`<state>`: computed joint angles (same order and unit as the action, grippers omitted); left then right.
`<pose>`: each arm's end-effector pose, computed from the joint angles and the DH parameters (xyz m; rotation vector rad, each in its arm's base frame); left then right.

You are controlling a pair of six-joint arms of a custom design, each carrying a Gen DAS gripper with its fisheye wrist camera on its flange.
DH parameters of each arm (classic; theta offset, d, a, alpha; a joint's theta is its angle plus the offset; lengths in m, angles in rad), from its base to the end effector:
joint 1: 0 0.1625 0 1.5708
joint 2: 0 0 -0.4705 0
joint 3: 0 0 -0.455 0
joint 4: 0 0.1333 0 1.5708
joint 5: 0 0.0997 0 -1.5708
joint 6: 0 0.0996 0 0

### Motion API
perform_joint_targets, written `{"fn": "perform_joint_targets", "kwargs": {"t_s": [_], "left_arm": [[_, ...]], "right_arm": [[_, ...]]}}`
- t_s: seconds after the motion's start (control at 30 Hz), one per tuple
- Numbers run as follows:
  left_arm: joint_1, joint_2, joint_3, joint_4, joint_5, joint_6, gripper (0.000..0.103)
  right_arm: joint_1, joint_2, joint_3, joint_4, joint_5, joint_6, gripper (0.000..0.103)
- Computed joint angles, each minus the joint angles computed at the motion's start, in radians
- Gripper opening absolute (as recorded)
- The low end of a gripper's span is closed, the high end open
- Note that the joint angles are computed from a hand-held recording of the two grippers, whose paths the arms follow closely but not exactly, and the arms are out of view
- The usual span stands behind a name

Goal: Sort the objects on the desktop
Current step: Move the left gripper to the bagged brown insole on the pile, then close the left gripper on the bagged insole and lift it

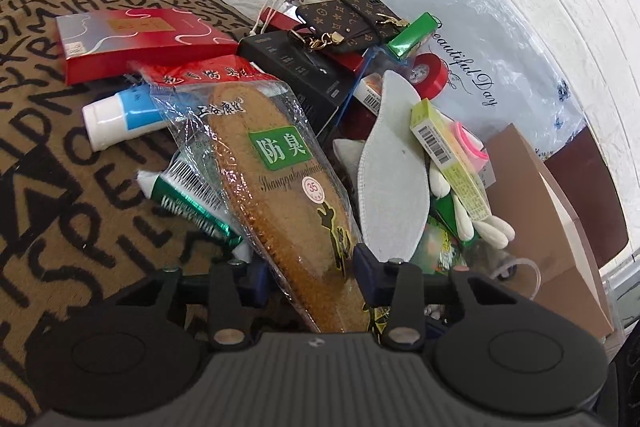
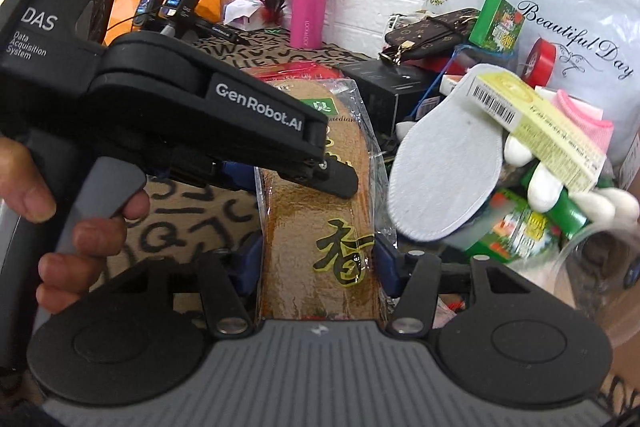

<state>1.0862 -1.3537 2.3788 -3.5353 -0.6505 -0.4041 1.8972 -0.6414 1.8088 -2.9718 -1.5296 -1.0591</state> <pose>-0.0192 -0.4928 0.2779 -0.4758 2.2747 -1.5131 0.3468 -0.5959 -0.0482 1.9698 -2.3617 0.3596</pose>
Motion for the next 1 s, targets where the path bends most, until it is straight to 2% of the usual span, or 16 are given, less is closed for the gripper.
{"fn": "perform_joint_targets", "kwargs": {"t_s": [0.17, 0.27, 0.43, 0.53, 0.63, 0.8, 1.0], "left_arm": [[-0.016, -0.019, 0.032, 0.041, 0.009, -0.053, 0.042], [-0.032, -0.02, 0.046, 0.033, 0.02, -0.034, 0.035], [-0.042, -0.02, 0.05, 0.059, 0.038, -0.042, 0.035], [-0.05, -0.029, 0.057, 0.068, 0.03, -0.047, 0.028], [-0.075, -0.03, 0.064, 0.073, 0.052, -0.037, 0.022], [-0.117, -0.016, 0.064, 0.063, 0.089, -0.012, 0.019], [-0.174, 0.014, 0.051, 0.002, 0.123, 0.064, 0.018]], "right_arm": [[-0.006, -0.032, 0.052, -0.007, 0.004, 0.018, 0.056], [-0.007, -0.045, 0.073, -0.003, -0.008, 0.019, 0.058], [-0.007, -0.045, 0.096, -0.044, -0.028, 0.017, 0.06], [-0.006, -0.051, 0.107, -0.054, -0.036, 0.024, 0.054], [-0.015, -0.068, 0.113, -0.034, -0.012, 0.06, 0.051], [-0.031, -0.102, 0.137, -0.021, 0.041, 0.106, 0.037], [-0.047, -0.145, 0.167, -0.027, 0.092, 0.119, 0.033]]}}
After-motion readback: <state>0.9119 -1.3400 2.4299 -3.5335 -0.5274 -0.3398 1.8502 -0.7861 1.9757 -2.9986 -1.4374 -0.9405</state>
